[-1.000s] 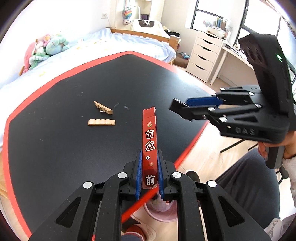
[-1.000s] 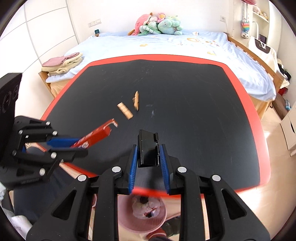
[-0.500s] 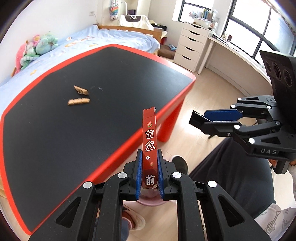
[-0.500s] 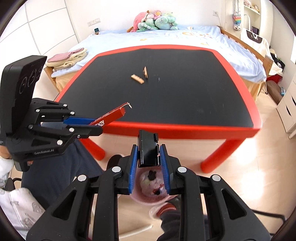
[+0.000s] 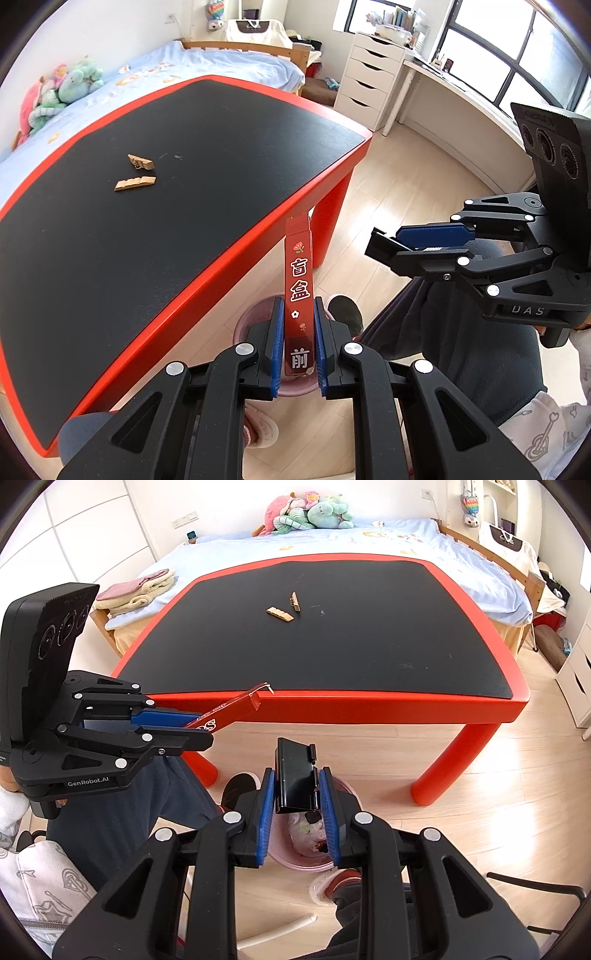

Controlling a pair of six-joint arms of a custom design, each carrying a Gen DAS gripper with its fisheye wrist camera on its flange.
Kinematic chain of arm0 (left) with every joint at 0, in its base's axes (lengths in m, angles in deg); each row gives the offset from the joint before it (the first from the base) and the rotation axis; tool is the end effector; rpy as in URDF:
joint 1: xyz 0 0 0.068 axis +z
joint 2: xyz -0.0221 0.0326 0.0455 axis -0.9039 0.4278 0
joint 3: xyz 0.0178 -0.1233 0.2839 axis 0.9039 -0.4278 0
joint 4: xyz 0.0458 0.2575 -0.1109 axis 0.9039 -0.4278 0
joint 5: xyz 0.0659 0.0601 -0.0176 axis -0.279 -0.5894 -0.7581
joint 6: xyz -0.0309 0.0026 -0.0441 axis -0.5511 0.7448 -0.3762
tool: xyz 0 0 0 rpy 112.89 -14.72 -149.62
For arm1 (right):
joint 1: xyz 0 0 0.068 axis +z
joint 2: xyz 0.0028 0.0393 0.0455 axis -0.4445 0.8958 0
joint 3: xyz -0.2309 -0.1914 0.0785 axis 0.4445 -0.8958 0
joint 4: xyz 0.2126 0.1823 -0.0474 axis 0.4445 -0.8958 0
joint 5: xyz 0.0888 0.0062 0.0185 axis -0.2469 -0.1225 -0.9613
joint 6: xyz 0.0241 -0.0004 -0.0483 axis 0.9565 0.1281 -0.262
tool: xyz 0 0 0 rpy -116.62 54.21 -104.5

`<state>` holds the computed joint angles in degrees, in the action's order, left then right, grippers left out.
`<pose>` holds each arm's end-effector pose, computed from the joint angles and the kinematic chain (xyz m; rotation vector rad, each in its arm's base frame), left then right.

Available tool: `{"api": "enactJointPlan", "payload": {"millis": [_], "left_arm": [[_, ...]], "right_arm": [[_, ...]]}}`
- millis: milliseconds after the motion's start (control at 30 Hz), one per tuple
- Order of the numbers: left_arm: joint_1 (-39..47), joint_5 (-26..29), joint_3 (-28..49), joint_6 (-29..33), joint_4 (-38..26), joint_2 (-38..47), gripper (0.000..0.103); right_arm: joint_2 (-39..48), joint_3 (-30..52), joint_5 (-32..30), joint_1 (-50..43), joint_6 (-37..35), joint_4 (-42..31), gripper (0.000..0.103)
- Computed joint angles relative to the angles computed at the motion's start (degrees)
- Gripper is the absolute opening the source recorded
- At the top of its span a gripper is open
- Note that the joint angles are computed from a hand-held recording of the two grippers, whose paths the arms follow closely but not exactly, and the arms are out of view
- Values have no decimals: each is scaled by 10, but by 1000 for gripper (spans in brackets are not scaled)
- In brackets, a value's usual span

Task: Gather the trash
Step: 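Carry both items over the pink wastebasket and open both tools to drop them, then move both tools back over the table toward the two wooden clothespins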

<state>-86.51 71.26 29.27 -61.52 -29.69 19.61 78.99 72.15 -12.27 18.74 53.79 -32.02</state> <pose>0.3097 -0.1350 0.2544 0.8019 2.5065 -0.4539 0.2623 0.2584 0.2461 -0.3834 2.5331 0.3664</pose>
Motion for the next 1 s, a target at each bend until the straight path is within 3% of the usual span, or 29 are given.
{"api": "enactJointPlan", "payload": {"millis": [333, 367, 400, 433, 467, 500, 533, 667, 1000], "left_arm": [[-1, 3, -3, 1, 4, 5, 19], [-2, 3, -2, 1, 4, 7, 29], [-2, 2, -1, 0, 5, 9, 50], [-2, -2, -6, -5, 14, 7, 60], [0, -1, -9, -8, 19, 6, 73], [1, -4, -11, -13, 23, 4, 78], [1, -13, -14, -19, 28, 1, 87], [7, -29, -18, -29, 31, -6, 94], [24, -36, -19, -36, 27, -22, 95]], "right_arm": [[7, -6, -8, -1, 2, 12, 25], [9, -6, -8, -3, 3, 11, 31], [11, -6, -7, -2, 4, 11, 46], [11, -7, -3, -2, 5, 10, 55], [11, -9, 1, -1, 8, 12, 74], [7, -14, 2, -2, 12, 19, 85], [6, -18, 5, -3, 16, 22, 89], [8, -19, 5, -7, 27, 16, 97], [2, -16, 2, -5, 34, 14, 100]]}}
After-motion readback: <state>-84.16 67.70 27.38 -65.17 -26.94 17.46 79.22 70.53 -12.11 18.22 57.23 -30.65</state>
